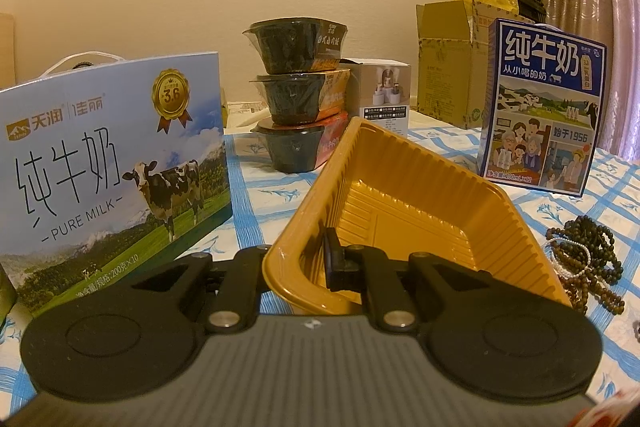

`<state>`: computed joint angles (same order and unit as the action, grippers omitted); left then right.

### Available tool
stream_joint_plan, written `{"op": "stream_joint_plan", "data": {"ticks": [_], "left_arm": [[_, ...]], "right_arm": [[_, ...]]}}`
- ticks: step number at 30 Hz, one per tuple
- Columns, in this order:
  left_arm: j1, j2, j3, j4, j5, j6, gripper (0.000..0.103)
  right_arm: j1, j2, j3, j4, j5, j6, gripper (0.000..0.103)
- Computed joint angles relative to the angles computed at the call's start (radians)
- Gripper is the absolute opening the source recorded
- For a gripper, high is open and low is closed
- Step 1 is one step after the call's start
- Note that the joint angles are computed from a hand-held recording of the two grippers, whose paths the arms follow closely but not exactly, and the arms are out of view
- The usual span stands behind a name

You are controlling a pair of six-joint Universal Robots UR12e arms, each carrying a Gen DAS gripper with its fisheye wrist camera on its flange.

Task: Organize jewelry
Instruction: 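Grasp a brown bead strand from the pile with the right tool, then carry the brown bead strand into the orange tray and release it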

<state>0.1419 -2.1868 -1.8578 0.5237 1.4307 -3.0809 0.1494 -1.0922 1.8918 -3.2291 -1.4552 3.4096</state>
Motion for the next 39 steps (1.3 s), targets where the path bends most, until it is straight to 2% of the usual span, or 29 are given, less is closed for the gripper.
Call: {"op": "stream_joint_plan", "data": {"ticks": [6, 14, 24, 32, 39], "left_arm": [[-0.001, 0.001, 0.000, 0.000, -0.001, 0.000, 0.011], [-0.002, 0.003, -0.003, 0.004, -0.001, -0.004, 0.011], [-0.002, 0.005, -0.005, 0.004, 0.000, -0.013, 0.011], [0.000, 0.006, -0.008, 0.003, -0.003, -0.015, 0.011], [0.000, 0.007, -0.014, 0.005, 0.001, -0.024, 0.011]], "right_arm": [[0.011, 0.006, -0.025, -0.050, 0.062, -0.007, 0.007], [0.025, 0.033, -0.076, -0.090, 0.188, 0.008, 0.007], [0.070, 0.130, -0.218, -0.151, 0.331, 0.058, 0.007], [0.112, 0.210, -0.317, -0.107, 0.353, 0.082, 0.007], [0.122, 0.245, -0.356, -0.091, 0.362, 0.078, 0.008]]}}
